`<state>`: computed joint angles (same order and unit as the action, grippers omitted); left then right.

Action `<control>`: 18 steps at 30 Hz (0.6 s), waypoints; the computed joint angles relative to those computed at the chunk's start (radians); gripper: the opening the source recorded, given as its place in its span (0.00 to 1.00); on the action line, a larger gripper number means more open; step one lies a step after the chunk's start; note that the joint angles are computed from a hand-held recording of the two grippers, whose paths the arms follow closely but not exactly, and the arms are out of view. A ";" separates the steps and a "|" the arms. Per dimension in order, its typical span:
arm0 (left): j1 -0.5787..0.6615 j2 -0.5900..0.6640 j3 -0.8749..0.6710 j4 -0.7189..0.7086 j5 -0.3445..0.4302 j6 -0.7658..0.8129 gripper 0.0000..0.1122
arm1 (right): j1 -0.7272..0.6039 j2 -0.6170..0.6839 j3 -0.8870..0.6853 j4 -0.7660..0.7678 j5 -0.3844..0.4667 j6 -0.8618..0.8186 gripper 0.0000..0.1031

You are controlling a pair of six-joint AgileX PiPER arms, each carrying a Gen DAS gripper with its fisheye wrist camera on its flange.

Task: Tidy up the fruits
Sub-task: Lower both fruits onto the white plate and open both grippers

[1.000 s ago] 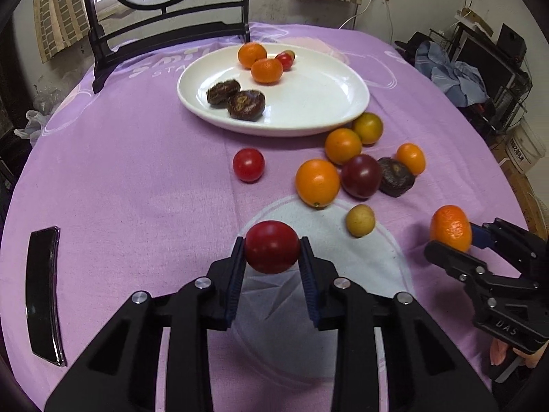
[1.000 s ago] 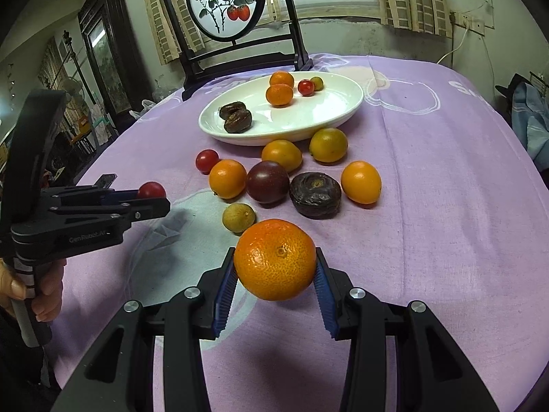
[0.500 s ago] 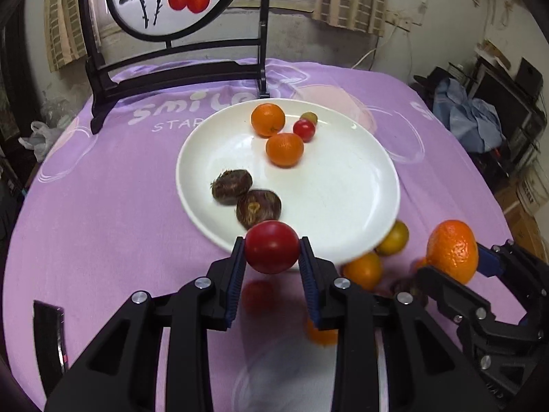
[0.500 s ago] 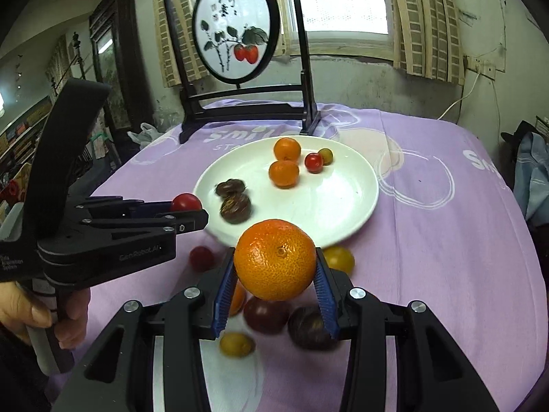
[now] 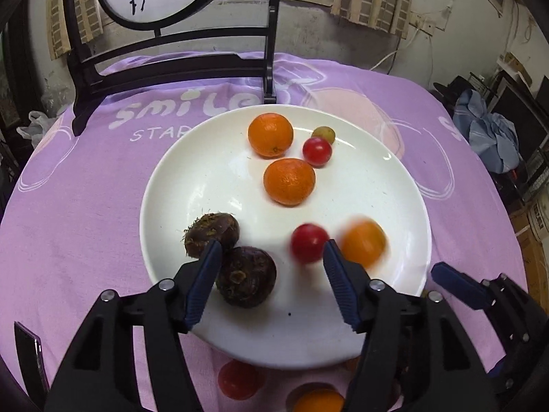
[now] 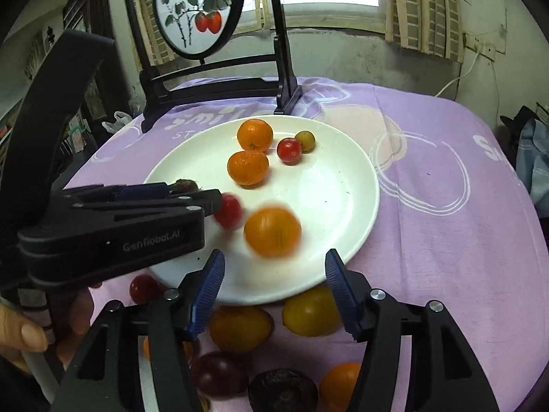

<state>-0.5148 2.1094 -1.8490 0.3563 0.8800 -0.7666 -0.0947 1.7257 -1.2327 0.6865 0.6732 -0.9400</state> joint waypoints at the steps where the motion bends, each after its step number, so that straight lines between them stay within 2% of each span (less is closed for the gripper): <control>1: -0.007 -0.012 0.017 0.007 0.005 -0.003 0.57 | -0.009 -0.014 0.014 0.005 0.002 -0.013 0.60; 4: -0.027 -0.061 0.087 0.035 0.016 -0.053 0.67 | -0.046 -0.050 0.046 0.042 0.030 -0.049 0.64; 5: -0.033 -0.086 0.120 0.047 0.007 -0.082 0.70 | -0.052 -0.060 0.054 0.046 0.032 -0.050 0.69; 7: -0.045 -0.136 0.182 0.046 -0.016 -0.121 0.76 | -0.066 -0.088 0.071 0.048 0.038 -0.054 0.71; 10: -0.076 -0.190 0.243 0.040 -0.023 -0.125 0.79 | -0.087 -0.133 0.096 0.049 0.072 -0.073 0.71; 13: -0.128 -0.251 0.328 0.100 -0.018 -0.195 0.82 | -0.109 -0.208 0.155 0.042 0.081 -0.120 0.72; 18: -0.188 -0.362 0.491 0.142 -0.057 -0.291 0.82 | -0.164 -0.309 0.264 0.049 0.112 -0.207 0.73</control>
